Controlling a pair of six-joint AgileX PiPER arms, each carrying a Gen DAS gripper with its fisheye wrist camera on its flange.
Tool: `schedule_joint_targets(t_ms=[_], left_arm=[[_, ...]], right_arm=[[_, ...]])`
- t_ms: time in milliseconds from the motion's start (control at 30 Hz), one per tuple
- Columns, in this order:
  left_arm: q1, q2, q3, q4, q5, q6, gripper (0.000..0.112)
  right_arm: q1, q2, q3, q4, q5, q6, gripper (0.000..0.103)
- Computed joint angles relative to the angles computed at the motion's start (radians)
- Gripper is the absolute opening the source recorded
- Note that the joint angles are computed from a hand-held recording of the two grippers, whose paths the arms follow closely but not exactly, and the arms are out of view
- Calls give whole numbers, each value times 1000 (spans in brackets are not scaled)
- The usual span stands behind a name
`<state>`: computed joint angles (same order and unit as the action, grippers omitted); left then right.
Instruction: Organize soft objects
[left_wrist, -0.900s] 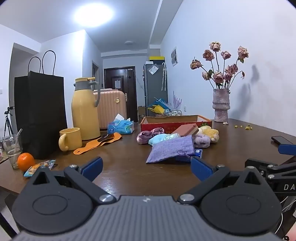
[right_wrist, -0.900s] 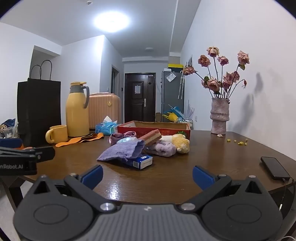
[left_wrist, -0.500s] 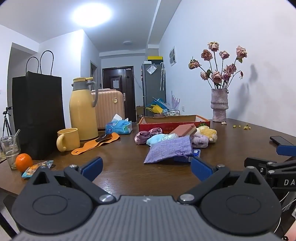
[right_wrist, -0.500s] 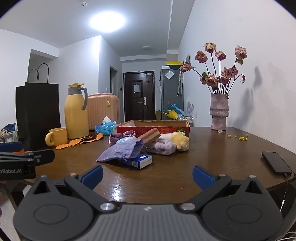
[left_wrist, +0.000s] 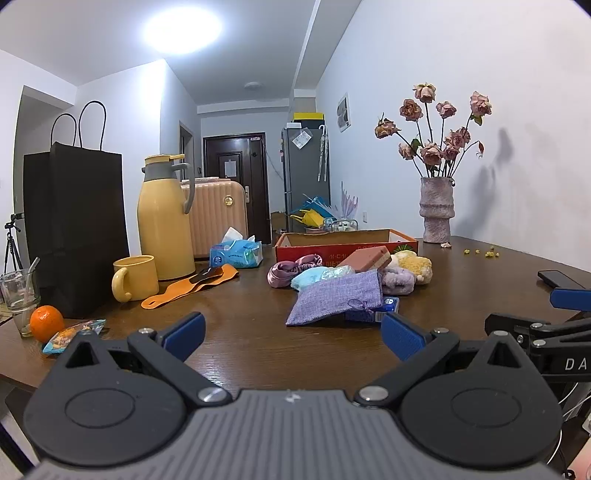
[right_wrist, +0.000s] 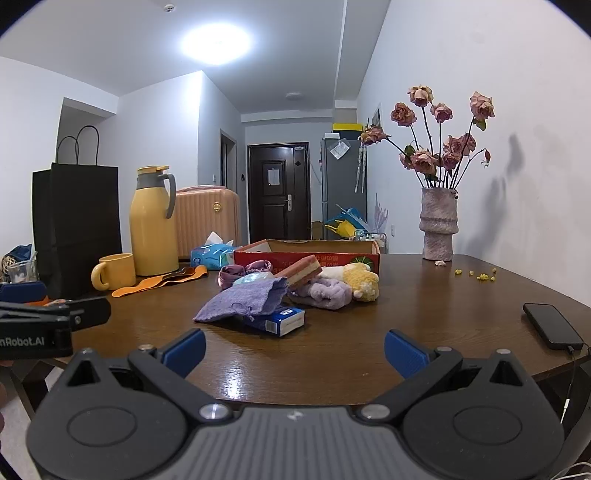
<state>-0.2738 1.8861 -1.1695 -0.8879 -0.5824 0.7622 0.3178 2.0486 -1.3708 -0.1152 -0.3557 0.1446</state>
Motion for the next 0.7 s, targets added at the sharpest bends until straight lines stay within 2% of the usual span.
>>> schedule_joint_targets(t_ms=[700], left_arm=[[-6,6,3,10,-12,-1,103]], right_arm=[[-5,-2,-8,27,28,-8,103]])
